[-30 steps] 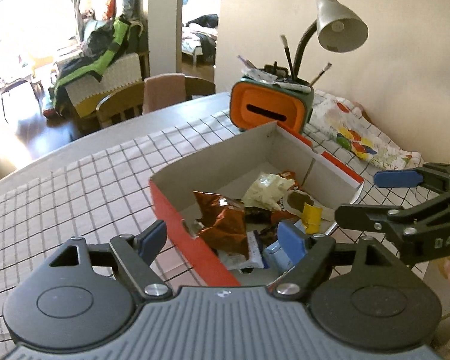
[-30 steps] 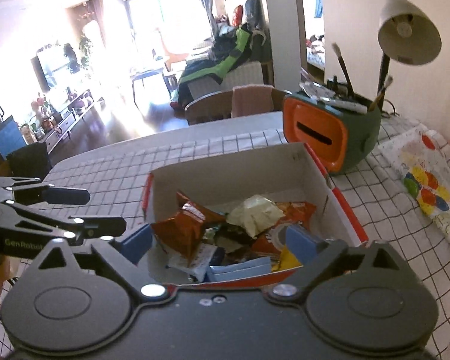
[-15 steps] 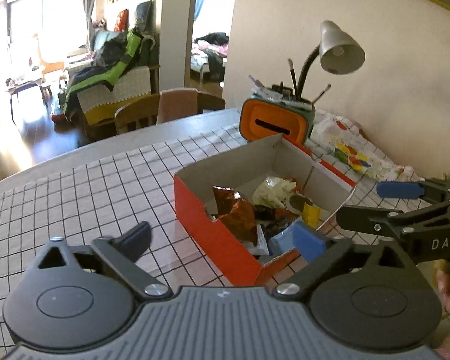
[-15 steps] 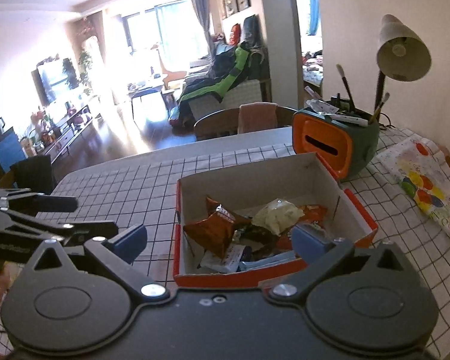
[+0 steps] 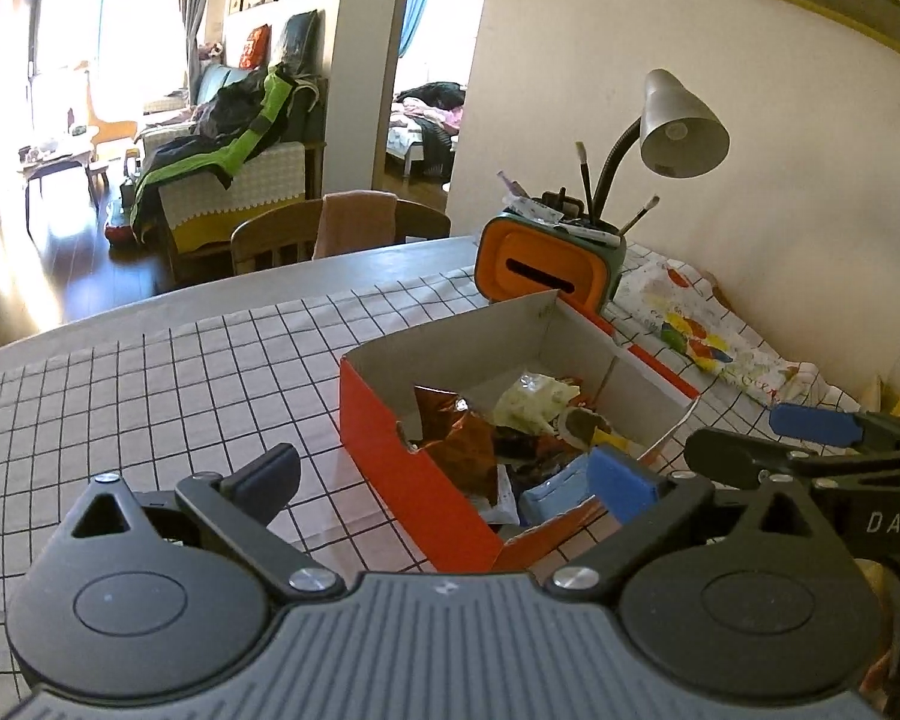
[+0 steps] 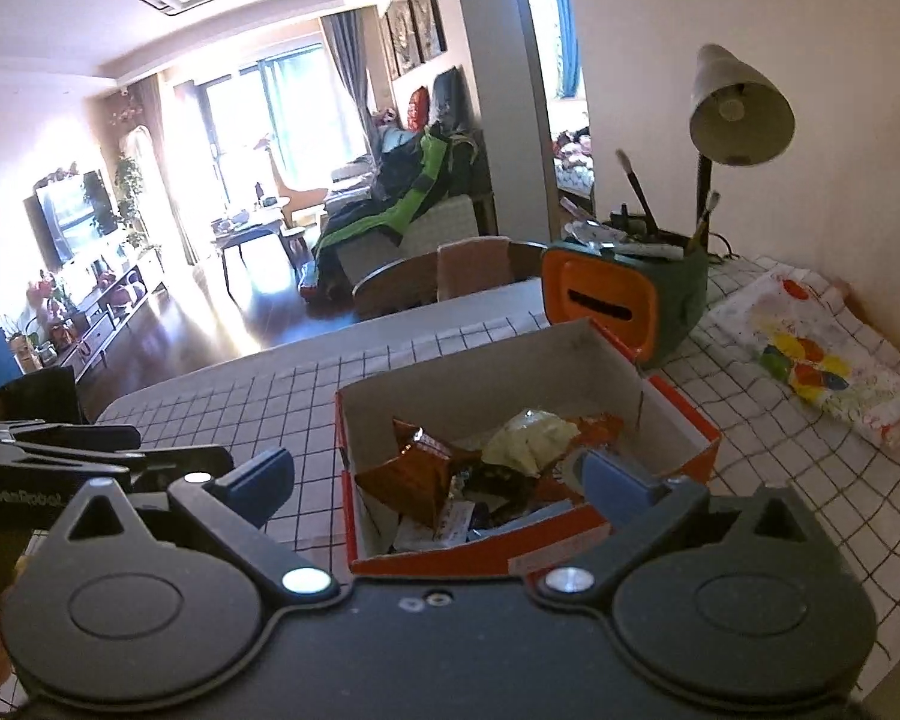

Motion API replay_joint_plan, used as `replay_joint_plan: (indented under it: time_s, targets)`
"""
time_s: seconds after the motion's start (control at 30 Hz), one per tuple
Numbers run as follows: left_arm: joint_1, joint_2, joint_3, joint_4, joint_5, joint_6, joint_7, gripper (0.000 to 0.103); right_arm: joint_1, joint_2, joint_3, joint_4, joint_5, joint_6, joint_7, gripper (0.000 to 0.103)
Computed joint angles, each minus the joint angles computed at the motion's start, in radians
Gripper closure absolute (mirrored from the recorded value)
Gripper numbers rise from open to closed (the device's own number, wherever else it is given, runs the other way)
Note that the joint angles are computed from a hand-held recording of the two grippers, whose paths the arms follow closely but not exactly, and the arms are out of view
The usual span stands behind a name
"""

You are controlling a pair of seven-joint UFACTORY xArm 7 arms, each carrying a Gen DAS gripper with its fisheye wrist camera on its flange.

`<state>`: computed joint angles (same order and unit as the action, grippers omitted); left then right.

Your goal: Organize snacks

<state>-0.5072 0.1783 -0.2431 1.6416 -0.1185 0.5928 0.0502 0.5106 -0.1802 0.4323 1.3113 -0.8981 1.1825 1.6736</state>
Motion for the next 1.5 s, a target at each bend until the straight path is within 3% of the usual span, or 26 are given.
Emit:
replay_joint_plan:
  time_s: [0.4, 0.63, 1.5]
  targets:
    - [-0.008, 0.005, 0.006, 0.006, 0.019, 0.022, -0.055, 0.000, 0.004, 0.001, 0.001, -0.002, -0.003, 0.002, -0.003, 0.000]
    - [-0.031, -0.005, 0.019, -0.005, 0.121, 0.006, -0.114, 0.000, -0.002, -0.002, -0.010, -0.007, 0.016, -0.016, -0.023, 0.000]
    - [-0.037, 0.020, 0.013, 0.027, 0.135, 0.048, -0.116, 0.000, -0.016, -0.013, -0.004, -0.018, 0.028, -0.031, -0.028, 0.000]
